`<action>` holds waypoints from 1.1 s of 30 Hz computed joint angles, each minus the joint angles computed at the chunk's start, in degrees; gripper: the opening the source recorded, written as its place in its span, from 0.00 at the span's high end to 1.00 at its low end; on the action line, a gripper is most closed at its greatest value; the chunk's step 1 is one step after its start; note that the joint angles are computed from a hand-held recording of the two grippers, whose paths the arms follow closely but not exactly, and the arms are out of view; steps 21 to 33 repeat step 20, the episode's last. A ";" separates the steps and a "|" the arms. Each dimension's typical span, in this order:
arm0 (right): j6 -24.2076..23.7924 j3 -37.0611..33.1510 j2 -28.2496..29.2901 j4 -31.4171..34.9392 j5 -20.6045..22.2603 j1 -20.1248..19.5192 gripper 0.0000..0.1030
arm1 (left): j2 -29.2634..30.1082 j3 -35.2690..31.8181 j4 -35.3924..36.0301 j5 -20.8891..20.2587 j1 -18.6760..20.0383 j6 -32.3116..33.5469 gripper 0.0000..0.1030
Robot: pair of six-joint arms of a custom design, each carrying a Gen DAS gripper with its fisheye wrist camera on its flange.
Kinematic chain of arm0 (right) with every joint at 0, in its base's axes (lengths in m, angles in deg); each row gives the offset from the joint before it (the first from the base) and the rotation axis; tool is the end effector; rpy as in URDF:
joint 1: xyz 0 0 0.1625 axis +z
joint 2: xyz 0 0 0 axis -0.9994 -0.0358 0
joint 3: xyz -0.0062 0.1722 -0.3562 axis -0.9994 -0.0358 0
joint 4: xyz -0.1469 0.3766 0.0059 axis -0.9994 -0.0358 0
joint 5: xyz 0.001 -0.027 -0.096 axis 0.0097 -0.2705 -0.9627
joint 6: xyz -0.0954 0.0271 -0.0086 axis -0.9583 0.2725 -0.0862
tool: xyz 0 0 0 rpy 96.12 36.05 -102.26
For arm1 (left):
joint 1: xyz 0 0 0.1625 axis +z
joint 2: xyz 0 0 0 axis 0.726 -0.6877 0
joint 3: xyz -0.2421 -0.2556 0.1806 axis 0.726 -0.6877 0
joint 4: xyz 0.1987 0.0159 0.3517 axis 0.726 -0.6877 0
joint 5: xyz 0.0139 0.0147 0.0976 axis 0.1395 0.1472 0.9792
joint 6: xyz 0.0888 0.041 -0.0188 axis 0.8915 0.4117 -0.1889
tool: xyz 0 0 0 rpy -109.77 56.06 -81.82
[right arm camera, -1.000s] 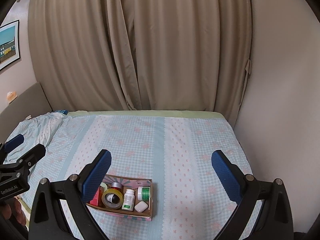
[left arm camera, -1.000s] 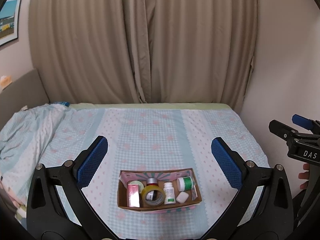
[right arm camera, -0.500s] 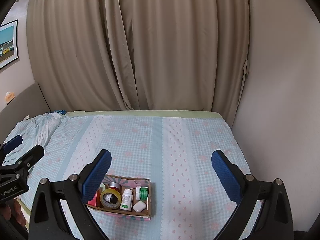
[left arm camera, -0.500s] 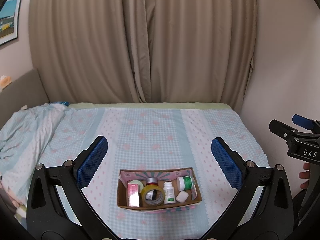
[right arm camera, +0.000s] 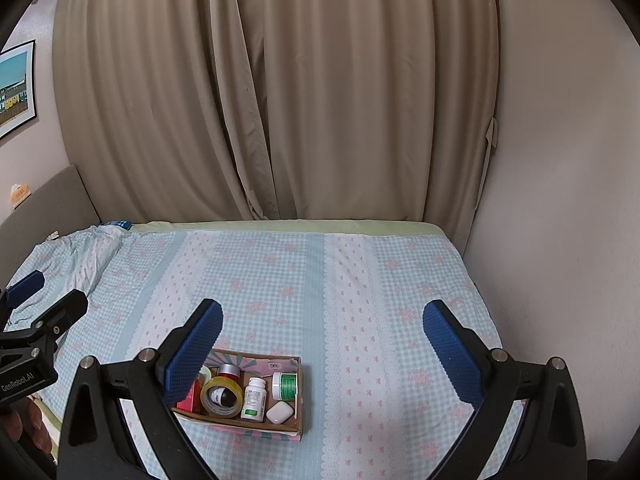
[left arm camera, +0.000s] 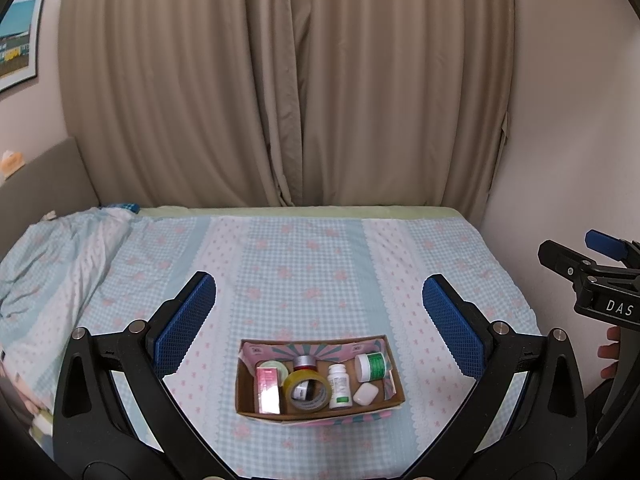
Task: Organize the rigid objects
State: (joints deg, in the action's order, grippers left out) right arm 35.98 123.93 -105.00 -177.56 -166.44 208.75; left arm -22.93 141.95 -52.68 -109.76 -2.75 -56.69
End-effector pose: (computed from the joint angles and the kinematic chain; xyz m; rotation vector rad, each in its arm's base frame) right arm 0.4337 -0.6318 0.3506 0.2746 -2.0608 1.1393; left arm -0.3989 -0.6712 0.4293 0.7089 2.2495 -1.0681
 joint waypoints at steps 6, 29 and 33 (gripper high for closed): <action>0.06 -0.04 0.04 0.06 0.01 0.03 0.03 | 0.15 -0.78 0.79 -0.13 0.17 -1.02 0.00; -0.17 0.20 0.00 -0.68 -0.24 0.07 0.03 | -0.11 3.28 -13.93 2.93 -1.21 9.25 0.00; -0.17 0.20 0.00 -0.68 -0.24 0.07 0.03 | -0.11 3.28 -13.93 2.93 -1.21 9.25 0.00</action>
